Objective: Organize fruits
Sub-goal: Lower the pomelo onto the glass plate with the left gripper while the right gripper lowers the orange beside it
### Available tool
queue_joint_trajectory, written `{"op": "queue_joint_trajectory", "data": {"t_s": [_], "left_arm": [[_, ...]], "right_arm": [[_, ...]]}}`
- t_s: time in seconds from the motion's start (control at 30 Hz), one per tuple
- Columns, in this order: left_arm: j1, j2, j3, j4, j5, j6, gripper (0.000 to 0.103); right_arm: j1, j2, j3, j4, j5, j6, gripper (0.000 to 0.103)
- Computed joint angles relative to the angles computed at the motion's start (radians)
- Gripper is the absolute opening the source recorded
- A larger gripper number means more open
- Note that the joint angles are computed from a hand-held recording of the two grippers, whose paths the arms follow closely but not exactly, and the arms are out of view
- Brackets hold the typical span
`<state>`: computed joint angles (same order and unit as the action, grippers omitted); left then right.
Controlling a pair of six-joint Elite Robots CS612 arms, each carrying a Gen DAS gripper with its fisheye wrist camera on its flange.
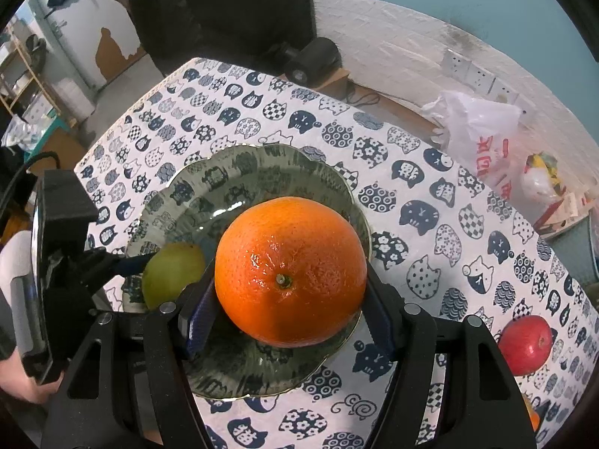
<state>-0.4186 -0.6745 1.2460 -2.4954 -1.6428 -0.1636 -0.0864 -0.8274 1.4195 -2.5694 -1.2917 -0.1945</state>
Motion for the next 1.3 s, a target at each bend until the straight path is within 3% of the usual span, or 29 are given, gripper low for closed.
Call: {"op": "queue_joint_trajectory", "data": {"t_s": [0.23, 0.43, 0.87, 1.3], "left_arm": [[0.003, 0.000, -0.005, 0.014, -0.016, -0.016, 0.068], [0.003, -0.025, 0.033, -0.056, -0.006, -0.013, 0.068], [0.016, -0.066, 0.075, -0.086, 0.007, -0.046, 0.068], [0.016, -0.075, 0.086, -0.110, 0.011, -0.040, 0.068]], "right_arm": [[0.004, 0.012, -0.010, 0.027, 0.006, -0.011, 0.069], [0.009, 0.030, -0.023, 0.060, 0.018, -0.026, 0.069], [0.022, 0.057, -0.043, 0.105, -0.011, -0.047, 0.069], [0.027, 0.051, -0.038, 0.090, -0.015, -0.054, 0.070]]}}
